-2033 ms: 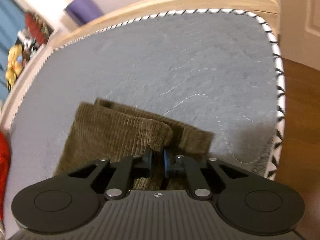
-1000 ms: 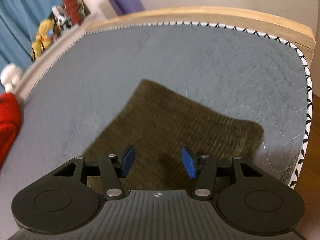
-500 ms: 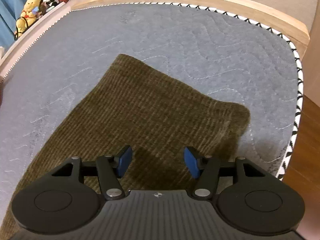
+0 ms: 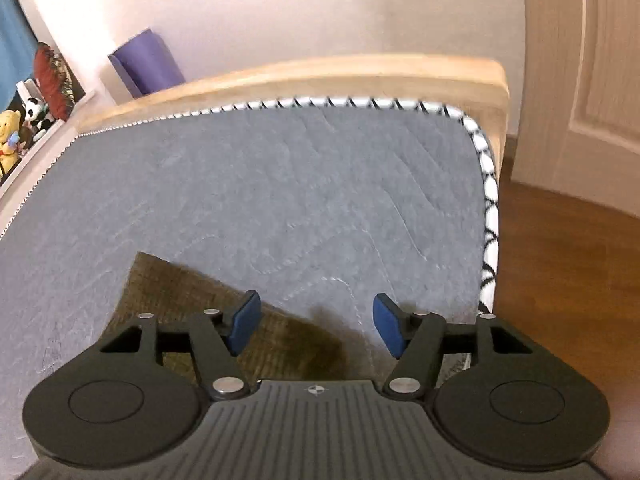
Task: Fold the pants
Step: 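Release the pants with the left gripper while the right gripper lifts the leg end, then grasp the folded leg edge with the left gripper while the right gripper holds the leg end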
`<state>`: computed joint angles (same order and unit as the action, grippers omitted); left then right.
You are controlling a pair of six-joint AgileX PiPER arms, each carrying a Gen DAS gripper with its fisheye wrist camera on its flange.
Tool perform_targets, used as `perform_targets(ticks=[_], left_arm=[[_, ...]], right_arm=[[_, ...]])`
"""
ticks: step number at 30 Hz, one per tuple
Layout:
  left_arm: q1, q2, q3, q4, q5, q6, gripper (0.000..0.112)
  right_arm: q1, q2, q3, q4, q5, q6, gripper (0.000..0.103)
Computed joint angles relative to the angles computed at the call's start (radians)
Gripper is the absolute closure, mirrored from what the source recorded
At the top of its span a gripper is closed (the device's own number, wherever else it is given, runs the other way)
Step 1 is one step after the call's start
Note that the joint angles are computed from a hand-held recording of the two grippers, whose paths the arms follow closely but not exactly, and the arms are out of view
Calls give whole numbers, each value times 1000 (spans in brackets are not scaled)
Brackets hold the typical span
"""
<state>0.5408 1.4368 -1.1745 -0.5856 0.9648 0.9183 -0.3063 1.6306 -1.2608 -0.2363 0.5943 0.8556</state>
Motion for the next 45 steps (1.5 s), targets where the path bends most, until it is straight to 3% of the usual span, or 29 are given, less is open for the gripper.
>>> perform_targets(ticks=[3,5,10,11,13,14,15,18,22,27,30,32,36,41,45], left_arm=[[-171,-41,98,64,-92,-19,80],[-252,-48,137,116,-142,-51,77],[-308,10,101,140,-162,-73,77],[-307,15,95,134,-162,-75,76],[-292,32,65,117,-148,-79,76],[-291,29,61,114,-146,-88,76],[-285,30,52,111,-141,-94,76],[-277,46,19,113,-136,-119,76],[-258,54,-10,120,-133,-165,76],[-189,95,-81,111,-111,-279,76],[-143,126,-127,102,-94,-358,76],[-117,147,-155,97,-78,-400,76],[-101,185,-189,96,-49,-447,76],[-128,226,-207,100,-8,-460,68],[-145,270,-227,49,18,-448,68]], right_arm=[[-59,23,4,222,-2,-209,33],[-71,39,0,284,13,-281,31],[-92,55,16,400,2,-389,31],[-90,54,22,397,-9,-388,35],[-88,46,33,409,-25,-400,63],[-100,45,44,460,-35,-431,64],[-106,39,56,474,-47,-424,73],[-126,28,74,552,-66,-448,79],[-75,-54,113,514,-144,-397,81],[126,-198,147,780,-310,-829,82],[304,-225,125,990,-322,-1129,82],[427,-218,100,1121,-287,-1329,82],[600,-108,19,1337,-26,-1675,81],[757,81,-145,1146,305,-1603,69],[747,66,-154,1149,345,-1659,47]])
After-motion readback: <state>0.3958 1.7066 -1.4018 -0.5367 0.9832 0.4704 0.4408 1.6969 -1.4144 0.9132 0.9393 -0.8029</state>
